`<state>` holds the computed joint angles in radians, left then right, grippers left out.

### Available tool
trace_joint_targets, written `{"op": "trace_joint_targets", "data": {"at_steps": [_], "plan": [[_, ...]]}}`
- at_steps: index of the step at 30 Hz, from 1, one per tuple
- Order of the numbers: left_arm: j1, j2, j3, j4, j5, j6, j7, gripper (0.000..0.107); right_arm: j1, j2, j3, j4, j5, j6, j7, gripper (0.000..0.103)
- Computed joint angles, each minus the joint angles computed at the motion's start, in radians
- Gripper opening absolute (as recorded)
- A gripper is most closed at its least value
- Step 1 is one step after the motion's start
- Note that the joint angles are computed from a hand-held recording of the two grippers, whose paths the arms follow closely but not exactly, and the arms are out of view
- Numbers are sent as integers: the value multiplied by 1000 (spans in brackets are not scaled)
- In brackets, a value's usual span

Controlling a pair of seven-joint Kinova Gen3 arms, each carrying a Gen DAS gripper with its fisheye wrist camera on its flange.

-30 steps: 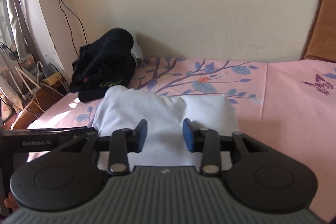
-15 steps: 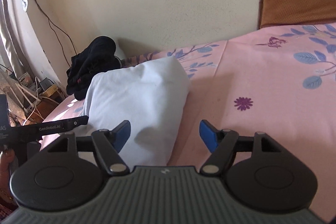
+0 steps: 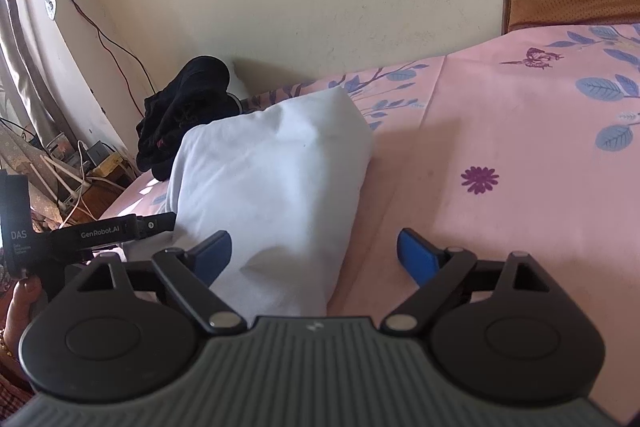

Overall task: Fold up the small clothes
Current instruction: 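Withdraw both grippers from the folded white shirt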

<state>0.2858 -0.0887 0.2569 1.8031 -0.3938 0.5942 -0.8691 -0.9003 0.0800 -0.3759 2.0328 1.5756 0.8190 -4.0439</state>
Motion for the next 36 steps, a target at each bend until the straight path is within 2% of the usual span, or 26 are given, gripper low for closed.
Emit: {"op": "trace_joint_targets", "data": {"at_steps": [8, 12, 17, 21, 23, 27, 34, 36], "plan": [[2, -9, 38, 12, -109, 31, 125, 103, 7, -11, -6, 23, 29, 0, -75, 92], [5, -45, 37, 46, -105, 23, 154, 103, -33, 0, -29, 22, -8, 86, -76, 93], [-30, -114, 75, 98, -84, 24, 178, 103, -101, 4, -58, 62, -6, 199, -167, 95], [-61, -119, 157, 73, -121, 128, 224, 103, -140, 21, -66, 60, -16, 260, -192, 95], [-46, -114, 185, 60, -149, 185, 226, 103, -162, 32, -66, 64, -5, 293, -223, 96], [-14, -128, 215, 74, -186, 232, 241, 103, -156, 11, -65, 111, 60, 258, -312, 103], [11, -144, 297, 85, -253, 325, 386, 103, -192, 43, -78, 78, 18, 325, -286, 103], [28, -142, 308, 77, -255, 353, 405, 103, -191, 30, -75, 86, 20, 294, -268, 103]]}}
